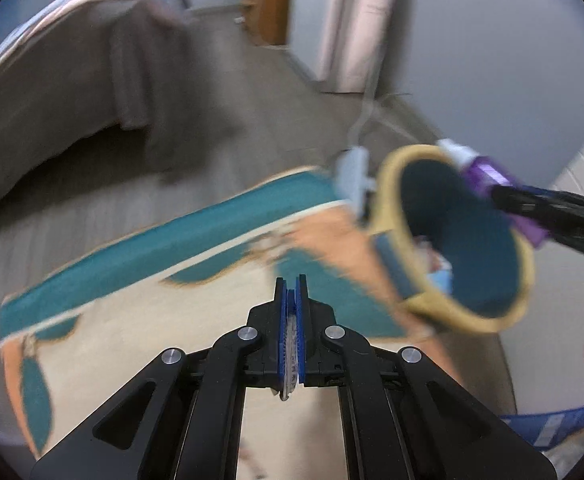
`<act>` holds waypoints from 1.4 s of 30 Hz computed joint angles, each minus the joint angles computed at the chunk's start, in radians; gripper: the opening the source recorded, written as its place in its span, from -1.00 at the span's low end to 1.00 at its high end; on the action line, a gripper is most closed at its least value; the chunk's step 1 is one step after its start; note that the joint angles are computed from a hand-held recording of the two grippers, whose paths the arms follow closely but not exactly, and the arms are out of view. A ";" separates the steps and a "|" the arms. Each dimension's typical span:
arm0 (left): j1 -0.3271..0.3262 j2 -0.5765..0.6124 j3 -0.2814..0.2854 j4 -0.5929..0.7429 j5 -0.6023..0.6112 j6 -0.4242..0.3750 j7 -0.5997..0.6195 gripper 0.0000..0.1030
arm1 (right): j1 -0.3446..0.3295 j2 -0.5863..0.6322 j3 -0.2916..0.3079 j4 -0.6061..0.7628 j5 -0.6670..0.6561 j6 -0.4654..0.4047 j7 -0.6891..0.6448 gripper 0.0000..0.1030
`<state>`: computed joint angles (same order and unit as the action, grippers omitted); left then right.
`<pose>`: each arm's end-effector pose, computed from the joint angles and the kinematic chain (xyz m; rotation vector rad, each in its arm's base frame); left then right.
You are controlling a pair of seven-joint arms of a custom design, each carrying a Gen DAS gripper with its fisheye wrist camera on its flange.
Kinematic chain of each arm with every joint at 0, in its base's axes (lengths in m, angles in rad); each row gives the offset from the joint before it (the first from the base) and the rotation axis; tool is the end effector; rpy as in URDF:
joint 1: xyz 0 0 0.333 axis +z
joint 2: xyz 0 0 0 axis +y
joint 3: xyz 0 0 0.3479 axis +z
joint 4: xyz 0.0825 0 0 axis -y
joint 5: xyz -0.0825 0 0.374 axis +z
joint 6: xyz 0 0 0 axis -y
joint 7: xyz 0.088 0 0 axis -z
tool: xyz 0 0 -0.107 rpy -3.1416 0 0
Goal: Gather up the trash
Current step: 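Carry bottle and wrapper over the wastebasket with both tools, then open both tools to drop bottle and wrapper into the wastebasket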
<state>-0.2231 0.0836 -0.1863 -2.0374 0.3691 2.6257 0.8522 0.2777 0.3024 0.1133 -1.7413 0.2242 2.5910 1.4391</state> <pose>0.5490 -0.2444 0.4961 -1.9669 1.8923 -0.6093 0.6367 0.2481 0.4987 -2.1136 1.4792 -0.2323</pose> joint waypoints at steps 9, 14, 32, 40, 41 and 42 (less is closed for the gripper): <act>-0.088 0.210 -0.037 0.260 -0.084 -0.018 0.217 -0.90 | -0.042 0.019 -0.039 -0.007 -0.015 -0.018 0.060 -0.37; -0.135 0.280 -0.009 0.351 -0.069 -0.041 0.251 -0.90 | -0.065 0.030 -0.040 -0.005 0.001 -0.036 0.083 -0.37; -0.167 0.354 0.051 0.428 -0.051 -0.059 0.209 -0.68 | -0.073 0.083 -0.037 0.032 -0.003 -0.087 0.135 -0.38; -0.140 0.273 0.059 0.317 -0.008 -0.025 0.159 -0.33 | -0.112 0.132 0.019 0.075 0.156 -0.082 0.106 -0.37; -0.137 0.270 0.058 0.315 -0.003 -0.028 0.156 -0.30 | -0.097 0.134 0.003 0.080 0.139 -0.086 0.134 -0.21; -0.133 0.265 0.058 0.308 0.001 -0.030 0.154 -0.28 | -0.082 0.134 -0.015 0.079 0.114 -0.082 0.164 -0.04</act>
